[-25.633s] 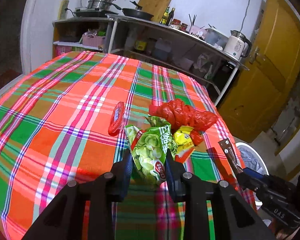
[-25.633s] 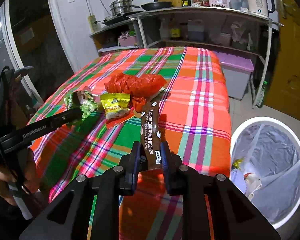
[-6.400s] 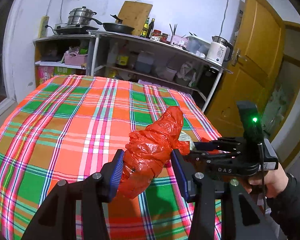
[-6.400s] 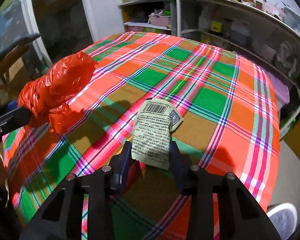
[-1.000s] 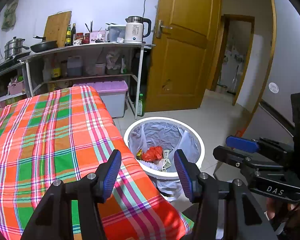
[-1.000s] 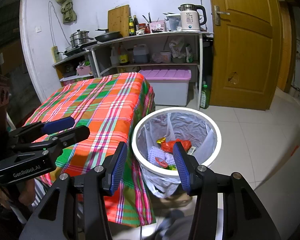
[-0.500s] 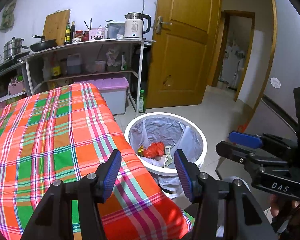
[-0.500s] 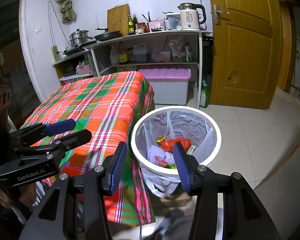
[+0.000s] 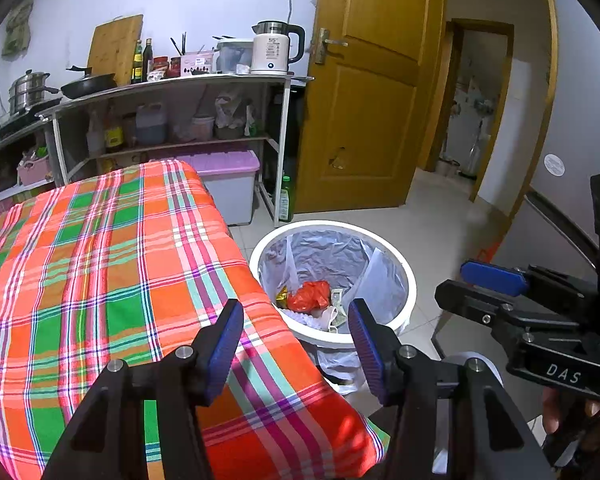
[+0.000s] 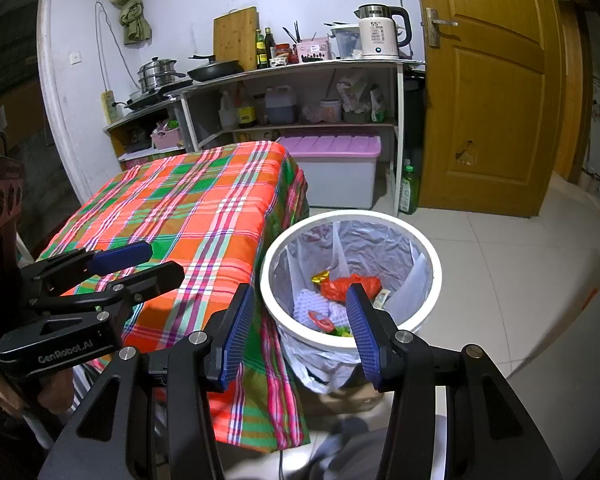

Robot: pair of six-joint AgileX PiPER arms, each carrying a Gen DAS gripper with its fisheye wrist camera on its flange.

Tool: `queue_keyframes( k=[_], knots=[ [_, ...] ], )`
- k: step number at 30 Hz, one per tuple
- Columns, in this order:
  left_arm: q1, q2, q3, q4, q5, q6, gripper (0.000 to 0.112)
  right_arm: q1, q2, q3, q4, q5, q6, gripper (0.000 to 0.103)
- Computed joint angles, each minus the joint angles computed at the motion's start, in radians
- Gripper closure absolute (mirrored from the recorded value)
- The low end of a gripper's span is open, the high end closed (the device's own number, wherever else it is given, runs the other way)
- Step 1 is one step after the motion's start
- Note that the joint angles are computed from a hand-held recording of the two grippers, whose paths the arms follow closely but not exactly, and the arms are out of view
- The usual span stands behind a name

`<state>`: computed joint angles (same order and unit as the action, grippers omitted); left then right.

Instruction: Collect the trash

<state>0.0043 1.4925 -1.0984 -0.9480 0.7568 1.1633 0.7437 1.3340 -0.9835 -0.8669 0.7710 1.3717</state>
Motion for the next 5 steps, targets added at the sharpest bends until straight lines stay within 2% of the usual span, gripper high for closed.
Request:
queue_keyframes(
  k=[5],
  knots=[
    [0.003,0.003,-0.003,0.000,0.004,0.000,0.058,0.001,0.000,-0.001,-0.001,0.001,0.001,0.054]
  ],
)
